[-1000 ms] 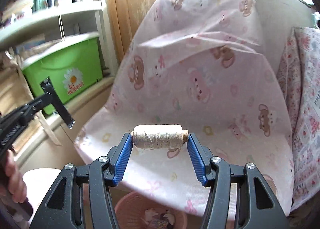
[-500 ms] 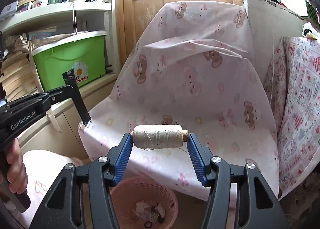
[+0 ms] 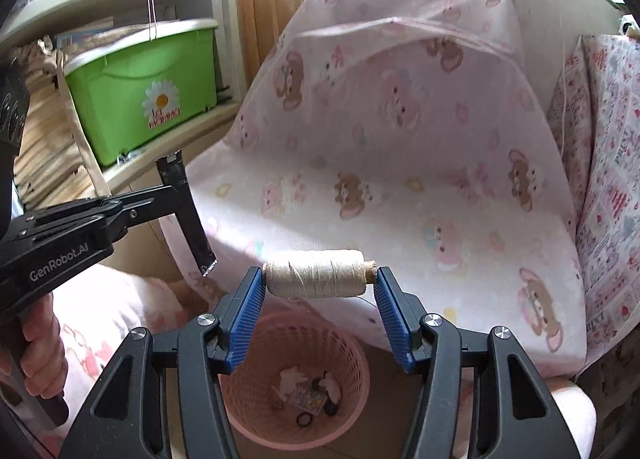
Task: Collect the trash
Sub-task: 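Carry the bar and spool down over the pink wastebasket with both tools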
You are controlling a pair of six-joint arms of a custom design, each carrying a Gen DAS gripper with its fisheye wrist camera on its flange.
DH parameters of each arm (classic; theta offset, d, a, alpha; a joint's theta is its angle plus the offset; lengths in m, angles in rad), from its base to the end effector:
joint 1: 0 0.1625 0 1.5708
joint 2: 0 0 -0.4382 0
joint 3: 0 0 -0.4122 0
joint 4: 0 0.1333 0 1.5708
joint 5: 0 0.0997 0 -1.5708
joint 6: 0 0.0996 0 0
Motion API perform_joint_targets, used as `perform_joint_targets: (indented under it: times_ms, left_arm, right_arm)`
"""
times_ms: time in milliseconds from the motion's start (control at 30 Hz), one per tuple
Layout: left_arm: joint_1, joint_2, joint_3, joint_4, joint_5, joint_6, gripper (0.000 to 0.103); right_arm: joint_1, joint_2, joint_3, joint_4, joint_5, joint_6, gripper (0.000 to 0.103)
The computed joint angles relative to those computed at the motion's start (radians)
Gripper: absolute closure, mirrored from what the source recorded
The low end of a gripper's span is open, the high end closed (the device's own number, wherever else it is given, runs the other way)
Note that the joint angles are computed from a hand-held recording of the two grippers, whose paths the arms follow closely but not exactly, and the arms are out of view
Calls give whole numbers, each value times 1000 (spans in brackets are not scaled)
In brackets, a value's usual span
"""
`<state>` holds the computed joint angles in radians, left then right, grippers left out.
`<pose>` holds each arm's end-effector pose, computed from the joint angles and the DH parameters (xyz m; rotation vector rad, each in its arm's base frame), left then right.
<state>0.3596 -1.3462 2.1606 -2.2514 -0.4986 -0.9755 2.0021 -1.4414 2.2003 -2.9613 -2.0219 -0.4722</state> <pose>-0.3650 -0.3731 0.2294 0.3604 2.2672 -1.1398 0.2861 -0.4067 0.2999 0.9464 -2.3908 0.8256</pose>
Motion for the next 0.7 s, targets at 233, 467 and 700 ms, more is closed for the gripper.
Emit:
perform_joint_targets:
  times_ms: [233, 467, 700]
  left_arm:
    - [41, 17, -13, 94, -66, -71, 100]
    - [101, 26, -3, 141, -164, -121, 100]
    - [173, 35, -9, 90, -343, -87, 100]
  right_arm:
    - [-22, 22, 20, 27, -18, -5, 44]
    - [-54, 49, 10, 123, -43, 40, 44]
    - [-63, 110, -14, 214, -140, 69, 44]
